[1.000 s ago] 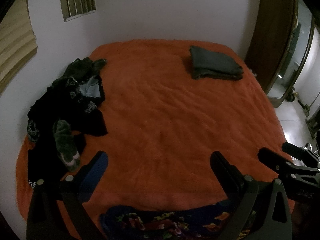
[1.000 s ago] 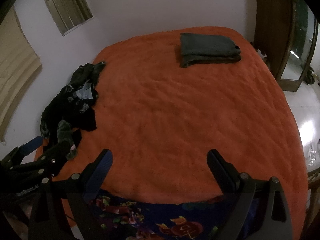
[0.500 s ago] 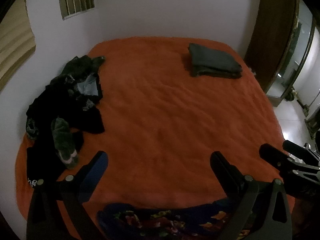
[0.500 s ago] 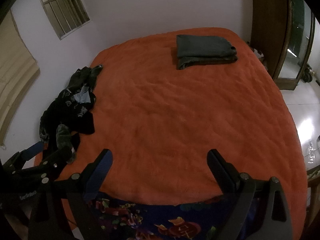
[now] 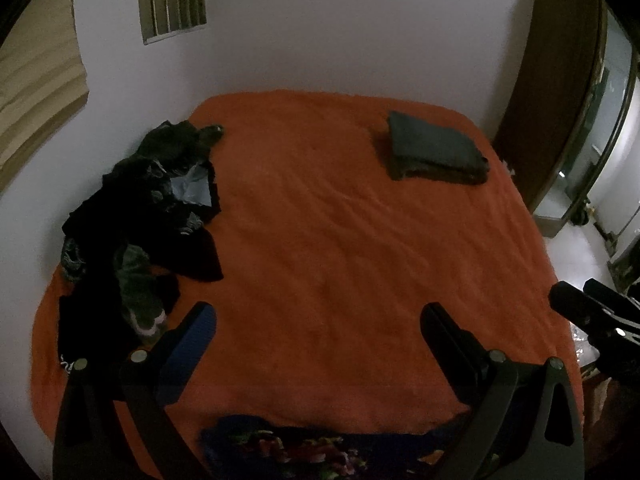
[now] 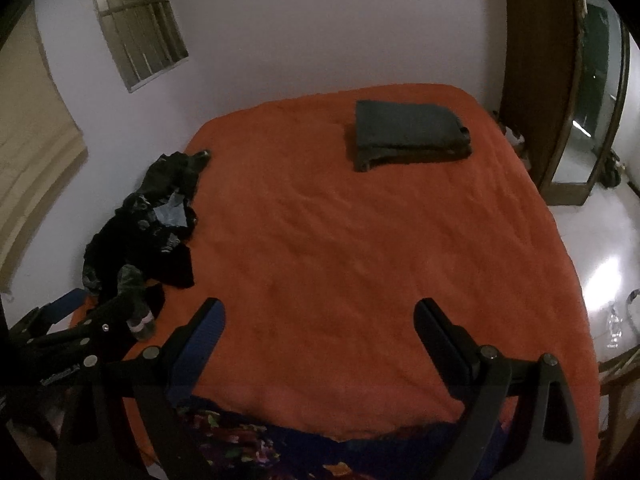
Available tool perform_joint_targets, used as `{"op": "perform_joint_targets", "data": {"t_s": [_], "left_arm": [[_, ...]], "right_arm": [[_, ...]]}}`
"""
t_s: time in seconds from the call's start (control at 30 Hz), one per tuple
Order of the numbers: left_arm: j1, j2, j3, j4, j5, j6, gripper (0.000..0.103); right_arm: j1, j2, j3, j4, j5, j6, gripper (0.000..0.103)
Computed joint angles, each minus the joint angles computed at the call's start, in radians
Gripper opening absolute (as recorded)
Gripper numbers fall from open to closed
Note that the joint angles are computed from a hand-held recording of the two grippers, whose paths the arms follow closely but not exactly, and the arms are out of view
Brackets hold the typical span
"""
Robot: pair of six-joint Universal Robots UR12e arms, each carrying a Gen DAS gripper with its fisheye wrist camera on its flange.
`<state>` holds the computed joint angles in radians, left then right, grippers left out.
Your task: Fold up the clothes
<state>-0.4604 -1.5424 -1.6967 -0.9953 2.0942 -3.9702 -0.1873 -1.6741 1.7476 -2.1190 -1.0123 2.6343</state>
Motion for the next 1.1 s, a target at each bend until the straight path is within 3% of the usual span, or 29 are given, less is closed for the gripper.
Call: {"op": "perform_joint_targets", "data": {"t_s": [0.23,0.4,0.73,1.1], "left_arm": [[0.008,0.043,-0.012,-0.026,0.011,-0.032,0.102],[0.034,0.083,-0.034,-0.045,-0.001,-0.066,0.102],[0.126,0.147,-0.075,-0.137,0.019,-0.137,0.102],[0.283,0.242,-0.200,-0.048,0.020,-0.110,0.102]], "right_arm": [[0.027,-0.017,-0.021,0.013,-0.009,0.017,0.095],[0.061,-0.017,-0.054,0.099,-0.003,0.013,0.095],[0.165,0.009,-0.061,-0.060,-0.010,-0.011,0.095],[0.279,0.120,-0.094,-0.170,-0.039,0.051,0.095]]}}
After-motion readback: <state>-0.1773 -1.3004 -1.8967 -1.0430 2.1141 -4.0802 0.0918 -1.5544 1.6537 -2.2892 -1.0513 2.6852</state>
